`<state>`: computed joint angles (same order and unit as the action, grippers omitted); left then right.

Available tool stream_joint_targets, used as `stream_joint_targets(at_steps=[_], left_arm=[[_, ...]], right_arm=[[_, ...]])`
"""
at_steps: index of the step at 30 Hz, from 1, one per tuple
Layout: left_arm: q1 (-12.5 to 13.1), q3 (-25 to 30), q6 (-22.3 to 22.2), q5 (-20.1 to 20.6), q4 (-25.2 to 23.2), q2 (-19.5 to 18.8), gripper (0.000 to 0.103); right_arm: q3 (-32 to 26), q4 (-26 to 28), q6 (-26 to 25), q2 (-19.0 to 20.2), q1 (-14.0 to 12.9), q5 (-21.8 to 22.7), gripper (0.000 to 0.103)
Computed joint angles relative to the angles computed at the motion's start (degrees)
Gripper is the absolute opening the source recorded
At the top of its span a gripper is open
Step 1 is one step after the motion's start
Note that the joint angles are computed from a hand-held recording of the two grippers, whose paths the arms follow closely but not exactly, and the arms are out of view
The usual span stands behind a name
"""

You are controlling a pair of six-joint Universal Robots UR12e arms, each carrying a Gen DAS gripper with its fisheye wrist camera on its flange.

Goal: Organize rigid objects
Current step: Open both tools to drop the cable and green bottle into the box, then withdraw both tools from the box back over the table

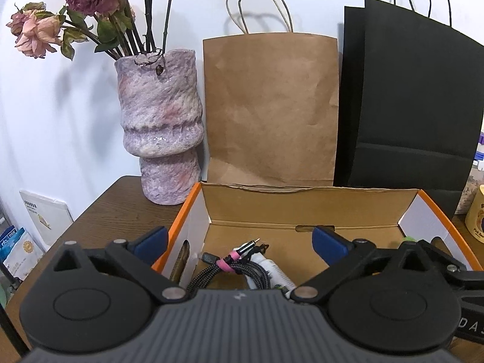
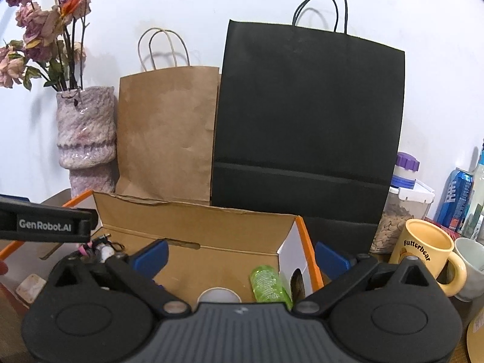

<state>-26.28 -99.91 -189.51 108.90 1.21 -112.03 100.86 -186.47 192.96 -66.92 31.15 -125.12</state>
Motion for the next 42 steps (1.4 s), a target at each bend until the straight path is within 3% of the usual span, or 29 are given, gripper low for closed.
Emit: stream_joint_targets(at_steps=[22,42], left_arm=[[-0.28,-3.70,-0.06,-0.52,3.65,2.70,0.103],[-0.71,-10.75,-0.10,-0.63,4.89,7.85,0.103]], right_arm=[[2.92,-5.29,-1.78,-2.17,1.92,0.05,0.103],[7.71,-3.33,0.89,-5.42,5.16,-1.86,0.103]])
